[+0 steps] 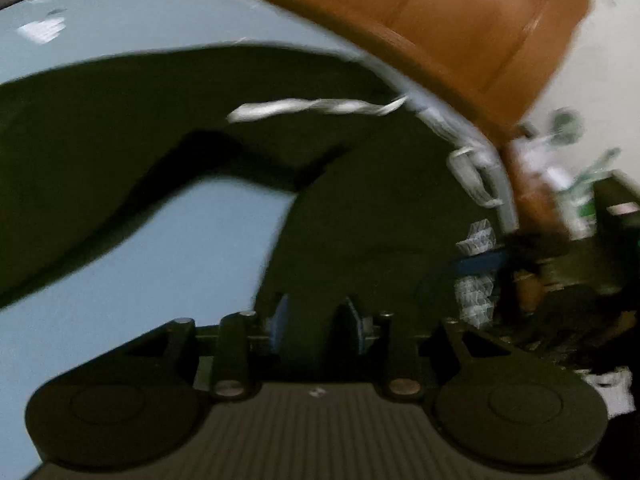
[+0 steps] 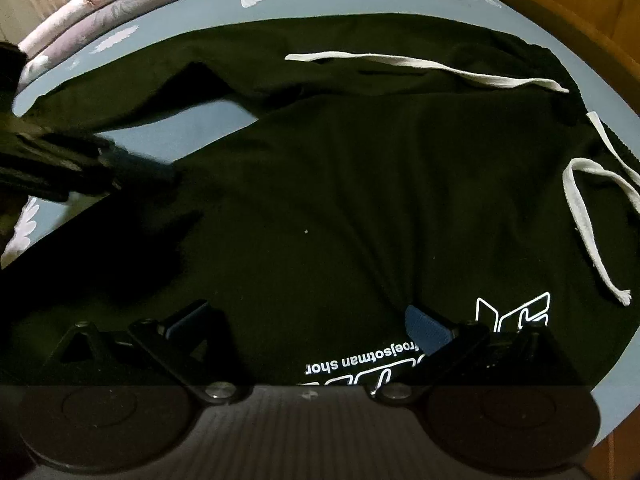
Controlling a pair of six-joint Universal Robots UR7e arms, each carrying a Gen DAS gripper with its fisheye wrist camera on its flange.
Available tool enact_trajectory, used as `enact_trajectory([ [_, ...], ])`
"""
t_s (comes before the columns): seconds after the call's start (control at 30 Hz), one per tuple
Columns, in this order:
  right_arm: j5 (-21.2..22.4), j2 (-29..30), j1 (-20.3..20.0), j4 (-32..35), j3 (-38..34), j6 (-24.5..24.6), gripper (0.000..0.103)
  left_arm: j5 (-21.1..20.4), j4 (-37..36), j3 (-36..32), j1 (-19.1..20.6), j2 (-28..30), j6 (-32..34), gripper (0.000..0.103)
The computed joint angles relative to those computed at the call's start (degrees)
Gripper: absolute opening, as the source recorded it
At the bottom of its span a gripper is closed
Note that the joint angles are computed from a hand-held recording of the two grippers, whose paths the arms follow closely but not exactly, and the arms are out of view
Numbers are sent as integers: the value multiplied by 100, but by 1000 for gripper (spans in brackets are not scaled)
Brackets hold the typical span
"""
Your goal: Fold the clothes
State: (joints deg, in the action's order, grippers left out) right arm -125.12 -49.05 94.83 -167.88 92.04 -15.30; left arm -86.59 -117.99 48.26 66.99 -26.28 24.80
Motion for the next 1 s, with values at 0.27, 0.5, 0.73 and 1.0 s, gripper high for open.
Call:
enact_trajectory([
  [0.27,326,-427,20,-1243,590,-261,103,535,-408,342,-146,-66,-250,33],
  [0.5,553,-425,-470,-1732,132,-541,103,759,-947,797,-208,-228,-455,33],
  [0.73,493,-718,-957,-1621,409,-1016,103,1527,-1589,1473,-439,-550,-519,32],
  [1.0,1137,-698,-715,-1347,510,-2940,103,2450,-2868,3485,-898,-1768,-856,40],
])
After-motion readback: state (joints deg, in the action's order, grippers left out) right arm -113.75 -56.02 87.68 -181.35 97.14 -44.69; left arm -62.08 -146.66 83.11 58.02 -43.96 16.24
